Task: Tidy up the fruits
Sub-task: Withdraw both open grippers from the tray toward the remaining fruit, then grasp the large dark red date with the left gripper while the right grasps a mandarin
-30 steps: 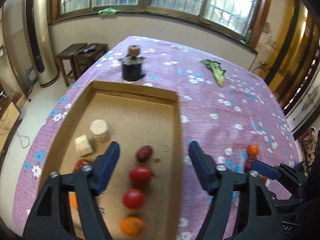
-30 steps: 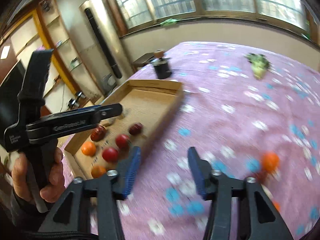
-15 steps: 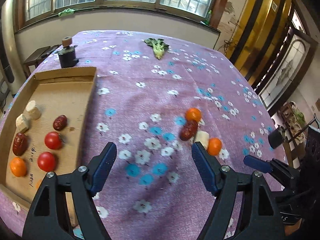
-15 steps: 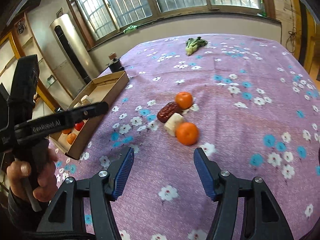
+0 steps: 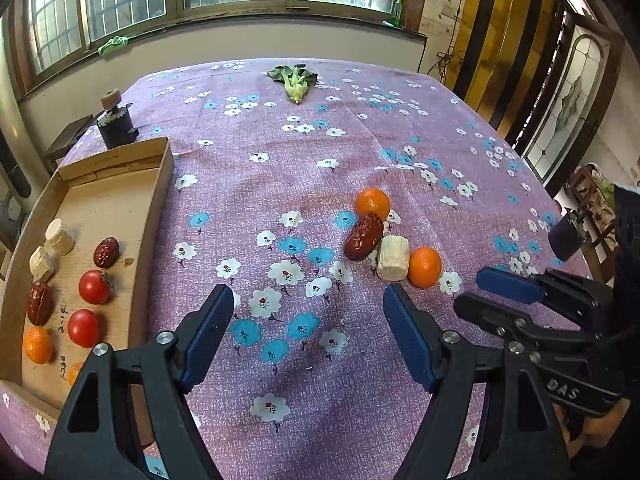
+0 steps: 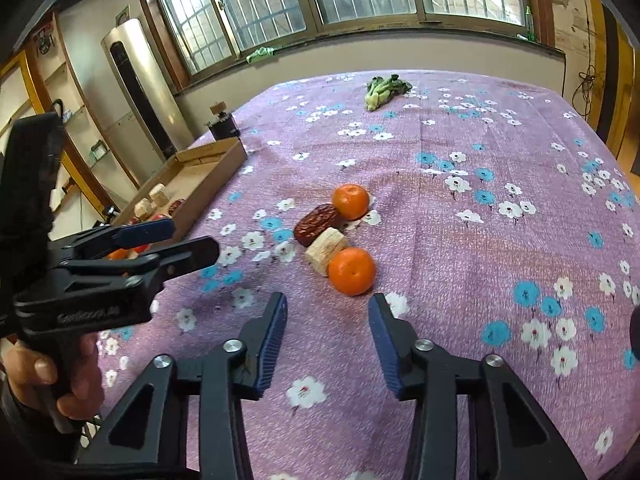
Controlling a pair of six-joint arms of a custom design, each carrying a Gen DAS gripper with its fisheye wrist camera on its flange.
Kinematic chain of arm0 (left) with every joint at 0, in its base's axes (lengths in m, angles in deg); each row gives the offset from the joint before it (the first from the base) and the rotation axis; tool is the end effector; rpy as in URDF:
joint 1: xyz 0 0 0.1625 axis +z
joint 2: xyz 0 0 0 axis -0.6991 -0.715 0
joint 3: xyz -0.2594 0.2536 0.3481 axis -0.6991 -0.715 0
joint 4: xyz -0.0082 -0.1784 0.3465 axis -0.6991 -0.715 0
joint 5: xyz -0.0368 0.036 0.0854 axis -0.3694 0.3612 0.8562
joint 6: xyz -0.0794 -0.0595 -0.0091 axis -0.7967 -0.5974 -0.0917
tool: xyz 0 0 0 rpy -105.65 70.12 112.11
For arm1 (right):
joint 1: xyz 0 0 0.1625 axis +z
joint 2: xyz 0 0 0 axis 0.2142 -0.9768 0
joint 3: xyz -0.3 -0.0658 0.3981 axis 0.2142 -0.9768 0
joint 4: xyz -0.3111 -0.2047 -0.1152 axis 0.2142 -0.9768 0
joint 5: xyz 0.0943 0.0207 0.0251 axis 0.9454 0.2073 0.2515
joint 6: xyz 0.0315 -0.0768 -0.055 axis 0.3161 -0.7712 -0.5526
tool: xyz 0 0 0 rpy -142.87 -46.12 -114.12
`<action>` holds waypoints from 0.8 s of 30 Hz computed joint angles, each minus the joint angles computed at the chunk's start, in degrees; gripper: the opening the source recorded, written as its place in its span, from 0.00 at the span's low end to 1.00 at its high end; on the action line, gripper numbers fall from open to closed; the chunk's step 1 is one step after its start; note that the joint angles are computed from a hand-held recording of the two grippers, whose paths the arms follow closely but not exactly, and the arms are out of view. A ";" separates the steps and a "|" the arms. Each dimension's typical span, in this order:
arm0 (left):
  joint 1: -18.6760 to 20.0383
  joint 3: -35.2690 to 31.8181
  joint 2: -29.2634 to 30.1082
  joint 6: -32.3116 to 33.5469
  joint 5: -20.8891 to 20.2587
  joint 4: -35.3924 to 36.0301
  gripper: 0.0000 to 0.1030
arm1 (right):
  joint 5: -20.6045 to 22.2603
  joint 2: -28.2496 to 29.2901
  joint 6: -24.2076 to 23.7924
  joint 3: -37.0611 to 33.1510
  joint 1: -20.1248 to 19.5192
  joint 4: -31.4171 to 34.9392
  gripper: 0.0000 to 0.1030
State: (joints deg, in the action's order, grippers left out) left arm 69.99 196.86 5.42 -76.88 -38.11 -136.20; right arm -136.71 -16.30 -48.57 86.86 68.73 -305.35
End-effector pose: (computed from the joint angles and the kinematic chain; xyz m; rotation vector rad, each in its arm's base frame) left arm -0.3305 -0.3799 0.0228 0.6574 2.4262 -0.6383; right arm 0.0605 -0.3427 0.2546 0.5092 -2.5336 0.7712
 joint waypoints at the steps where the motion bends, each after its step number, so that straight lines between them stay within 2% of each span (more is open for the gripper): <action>1: 0.33 -0.18 0.27 0.52 -0.33 -0.36 0.73 | -0.94 0.56 -0.35 -0.91 0.09 0.49 0.37; 3: 0.96 -0.70 0.82 1.52 -0.96 -0.67 0.62 | -1.59 1.13 -0.67 -2.03 -0.08 1.17 0.35; 5: 1.78 -1.63 1.48 2.47 -1.56 -0.15 0.58 | -2.18 1.88 -0.99 -3.45 -0.24 2.13 0.34; 13: 4.71 -5.67 3.99 6.34 -3.68 -0.69 0.57 | -1.71 4.03 -1.06 -7.33 -0.90 6.72 0.33; 16: 5.75 -7.93 5.30 7.65 -4.22 0.08 0.54 | 0.28 2.55 -1.07 -7.12 -1.89 7.80 0.32; 18: 6.68 -9.61 6.25 8.39 -4.97 1.22 0.45 | 1.78 1.07 -1.14 -6.16 -3.00 7.20 0.32; 22: 8.03 -11.76 7.67 9.58 -6.65 1.35 0.43 | 5.41 -3.60 -1.41 -4.78 -6.48 9.47 0.31; 24: 8.45 -13.30 8.68 9.75 -7.54 2.63 0.35 | 6.99 -5.52 -1.60 -4.37 -8.23 10.58 0.31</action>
